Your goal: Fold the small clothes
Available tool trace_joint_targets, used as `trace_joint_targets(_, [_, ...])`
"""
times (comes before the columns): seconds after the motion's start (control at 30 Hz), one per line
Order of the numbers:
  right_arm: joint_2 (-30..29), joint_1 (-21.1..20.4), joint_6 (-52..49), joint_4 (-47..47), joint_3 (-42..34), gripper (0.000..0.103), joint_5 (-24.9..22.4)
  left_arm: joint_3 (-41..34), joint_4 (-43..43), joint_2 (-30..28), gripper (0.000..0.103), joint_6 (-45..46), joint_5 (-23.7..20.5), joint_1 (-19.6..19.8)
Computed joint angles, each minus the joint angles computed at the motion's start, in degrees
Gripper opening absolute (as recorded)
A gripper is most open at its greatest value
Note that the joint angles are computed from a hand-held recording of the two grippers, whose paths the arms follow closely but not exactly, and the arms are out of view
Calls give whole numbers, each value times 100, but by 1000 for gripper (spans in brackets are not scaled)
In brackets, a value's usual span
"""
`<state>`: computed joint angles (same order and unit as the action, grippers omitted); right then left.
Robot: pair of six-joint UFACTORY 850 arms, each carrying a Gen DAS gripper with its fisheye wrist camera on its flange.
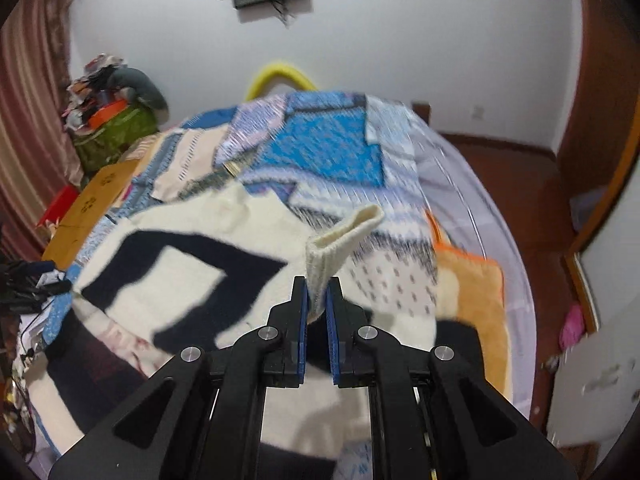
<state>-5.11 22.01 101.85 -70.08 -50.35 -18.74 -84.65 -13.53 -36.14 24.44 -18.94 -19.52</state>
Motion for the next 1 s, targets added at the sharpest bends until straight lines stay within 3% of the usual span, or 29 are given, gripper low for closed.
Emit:
trace_joint_targets(0.27, [-53, -219, -107, 814, 520, 8, 560, 80, 121, 55, 83, -196, 21, 16])
trace_joint_targets(0.4, [21, -252, -23, 1016, 753, 16, 594, 88, 182, 51, 83, -233, 22, -20])
trace_joint_targets(0.57, [388, -305, 183, 1092, 1075, 17, 442, -35, 228, -24, 83, -296, -90, -80])
trace_joint_targets(0.63, [627, -324, 362, 966, 1220, 21, 304, -81, 230, -39, 83, -297, -115, -118])
trace_joint_targets(0.8, [1252, -313, 671, 695, 1545, 43, -293, -272, -60, -104, 83, -22, -218, -271])
trace_joint_targets(1.0, [1876, -464, 497, 961, 1913, 49, -844, -593, -223, -273, 83, 133, -417, -565])
